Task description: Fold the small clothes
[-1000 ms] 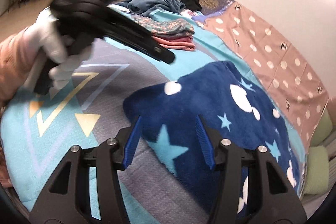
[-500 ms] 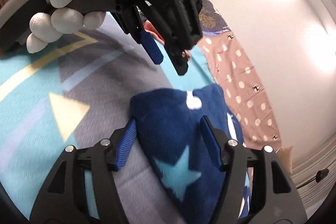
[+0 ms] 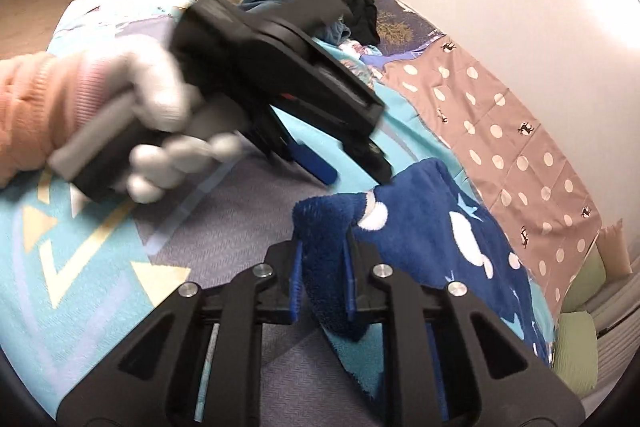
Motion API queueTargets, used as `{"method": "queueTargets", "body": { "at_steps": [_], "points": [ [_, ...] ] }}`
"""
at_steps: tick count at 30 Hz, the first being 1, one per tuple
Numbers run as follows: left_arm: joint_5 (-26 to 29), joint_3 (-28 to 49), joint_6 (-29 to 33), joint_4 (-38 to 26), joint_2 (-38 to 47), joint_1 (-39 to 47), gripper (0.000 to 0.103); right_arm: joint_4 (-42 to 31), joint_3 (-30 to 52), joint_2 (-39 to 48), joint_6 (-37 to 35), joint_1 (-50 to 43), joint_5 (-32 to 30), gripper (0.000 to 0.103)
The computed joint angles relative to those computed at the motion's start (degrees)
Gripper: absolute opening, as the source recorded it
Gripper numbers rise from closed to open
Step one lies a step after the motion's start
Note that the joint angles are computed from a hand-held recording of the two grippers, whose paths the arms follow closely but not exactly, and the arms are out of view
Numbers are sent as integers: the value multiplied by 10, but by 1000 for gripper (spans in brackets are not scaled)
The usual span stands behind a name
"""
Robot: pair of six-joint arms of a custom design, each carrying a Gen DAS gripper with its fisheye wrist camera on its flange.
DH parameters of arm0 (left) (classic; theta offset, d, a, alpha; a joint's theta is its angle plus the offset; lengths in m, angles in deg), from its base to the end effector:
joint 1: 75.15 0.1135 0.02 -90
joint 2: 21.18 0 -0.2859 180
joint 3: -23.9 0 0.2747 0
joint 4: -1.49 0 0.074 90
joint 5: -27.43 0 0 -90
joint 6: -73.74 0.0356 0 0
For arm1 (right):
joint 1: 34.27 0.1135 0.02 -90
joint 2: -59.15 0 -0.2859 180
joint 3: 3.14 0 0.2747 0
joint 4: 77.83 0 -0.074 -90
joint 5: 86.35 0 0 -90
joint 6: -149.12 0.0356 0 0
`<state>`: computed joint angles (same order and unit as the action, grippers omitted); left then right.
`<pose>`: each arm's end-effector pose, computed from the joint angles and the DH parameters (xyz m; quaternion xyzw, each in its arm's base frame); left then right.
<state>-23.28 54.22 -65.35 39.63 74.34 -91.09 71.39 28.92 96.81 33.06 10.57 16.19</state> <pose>0.2372 -0.0912 0.1025 -0.0609 0.8200 -0.5061 0.2605 0.1151 0.1035 0.1969 -0.4744 0.7513 -0.0230 0.4582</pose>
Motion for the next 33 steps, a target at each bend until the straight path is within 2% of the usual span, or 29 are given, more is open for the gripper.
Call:
{"method": "queueTargets", "body": {
  "at_steps": [2, 3, 4, 5, 6, 8, 9, 12, 14, 17, 19, 21, 24, 25, 26, 28, 30, 33],
  "points": [
    [1, 27, -11, 3, 26, 0, 57, -12, 12, 2, 10, -17, -24, 16],
    [-12, 45, -11, -9, 33, -2, 47, -22, 10, -10, 9, -27, -35, 16],
    [-26, 61, -9, -24, 40, -7, 29, -29, 12, -17, 13, -33, -43, 16],
    [-30, 74, -12, -27, 52, -9, 19, -47, 5, -39, 31, -9, -25, 16],
    [-34, 83, -25, -7, 68, -15, 14, -57, 8, -41, 41, 2, -17, 16],
    [-64, 82, -13, -9, 58, -27, 12, -75, 5, -55, 63, 38, 9, 16],
    [-107, 77, 17, -29, 35, -46, 12, -74, 2, -51, 60, 38, 5, 16],
    [-193, 72, 69, -94, -11, -77, 11, -65, -2, 14, 49, 47, -9, 16],
    [-223, 63, 87, -109, -26, -90, 12, -42, -14, 46, 60, 50, -19, 16],
    [-208, 49, 87, -118, -46, -76, 18, -48, -25, 10, 59, 56, -13, 16],
    [-228, 40, 93, -149, -72, -73, 35, -63, -21, -7, 54, 23, -49, 16],
    [-216, 39, 87, -163, -77, -66, 44, -67, -20, -10, 55, 21, -50, 16],
    [-131, 42, 35, -155, -62, -48, 45, -54, -27, 3, 62, 56, -9, 17],
    [-119, 47, 35, -156, -61, -54, 48, -47, -31, 7, 67, 67, 2, 18],
    [-127, 53, 43, -167, -62, -65, 49, -43, -32, 11, 69, 66, 1, 19],
    [-171, 90, 73, -231, -41, -92, 50, -36, -33, 15, 73, 63, -1, 19],
    [-176, 90, 69, -177, -6, -91, 49, -39, -34, 11, 77, 55, -11, 19],
    [-165, 107, 59, -169, 15, -77, 48, -41, -30, 14, 81, 45, -23, 19]
  ]
}}
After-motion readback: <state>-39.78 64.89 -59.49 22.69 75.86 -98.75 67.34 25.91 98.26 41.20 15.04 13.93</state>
